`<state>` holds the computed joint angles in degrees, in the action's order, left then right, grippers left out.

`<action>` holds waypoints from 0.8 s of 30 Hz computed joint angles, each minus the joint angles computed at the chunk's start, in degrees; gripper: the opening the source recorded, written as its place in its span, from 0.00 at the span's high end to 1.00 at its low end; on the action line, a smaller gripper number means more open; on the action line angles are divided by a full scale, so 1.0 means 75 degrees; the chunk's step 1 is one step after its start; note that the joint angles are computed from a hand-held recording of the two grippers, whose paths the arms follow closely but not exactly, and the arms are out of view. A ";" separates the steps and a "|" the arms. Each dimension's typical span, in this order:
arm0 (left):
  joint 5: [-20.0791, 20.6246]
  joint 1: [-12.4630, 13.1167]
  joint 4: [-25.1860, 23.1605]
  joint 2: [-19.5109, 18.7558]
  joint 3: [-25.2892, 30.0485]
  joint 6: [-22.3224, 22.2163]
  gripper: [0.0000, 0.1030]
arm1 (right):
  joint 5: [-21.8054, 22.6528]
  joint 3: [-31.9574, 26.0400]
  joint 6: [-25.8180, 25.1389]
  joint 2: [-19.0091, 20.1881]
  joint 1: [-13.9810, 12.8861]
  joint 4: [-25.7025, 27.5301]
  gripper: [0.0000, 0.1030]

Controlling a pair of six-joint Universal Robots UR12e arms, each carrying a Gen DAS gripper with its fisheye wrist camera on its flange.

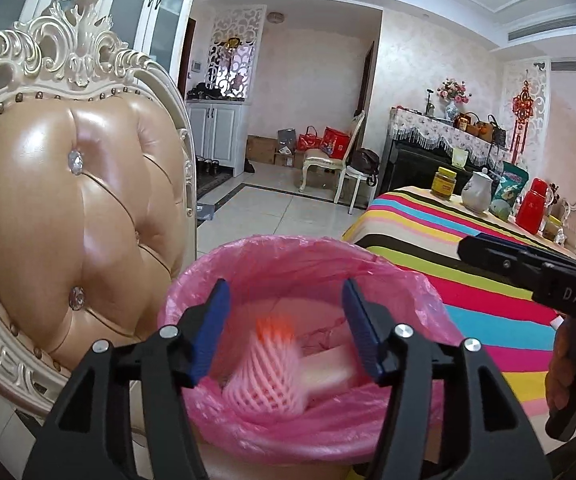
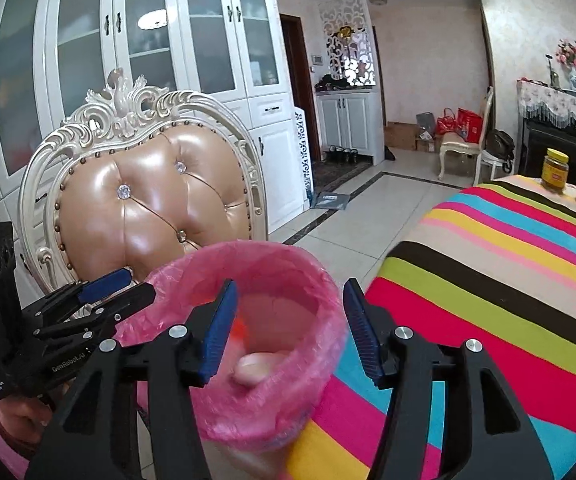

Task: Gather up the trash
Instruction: 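Open both tools to drop the bag and net into the bin, then grasp a white foam block with the right tool while the left tool grasps another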

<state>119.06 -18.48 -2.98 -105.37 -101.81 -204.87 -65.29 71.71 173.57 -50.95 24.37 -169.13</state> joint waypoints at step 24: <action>-0.1298 -0.1159 -0.0308 -0.1064 0.1531 0.0122 0.05 | -0.0874 0.3136 0.1375 -0.1837 -0.1357 -0.2019 0.29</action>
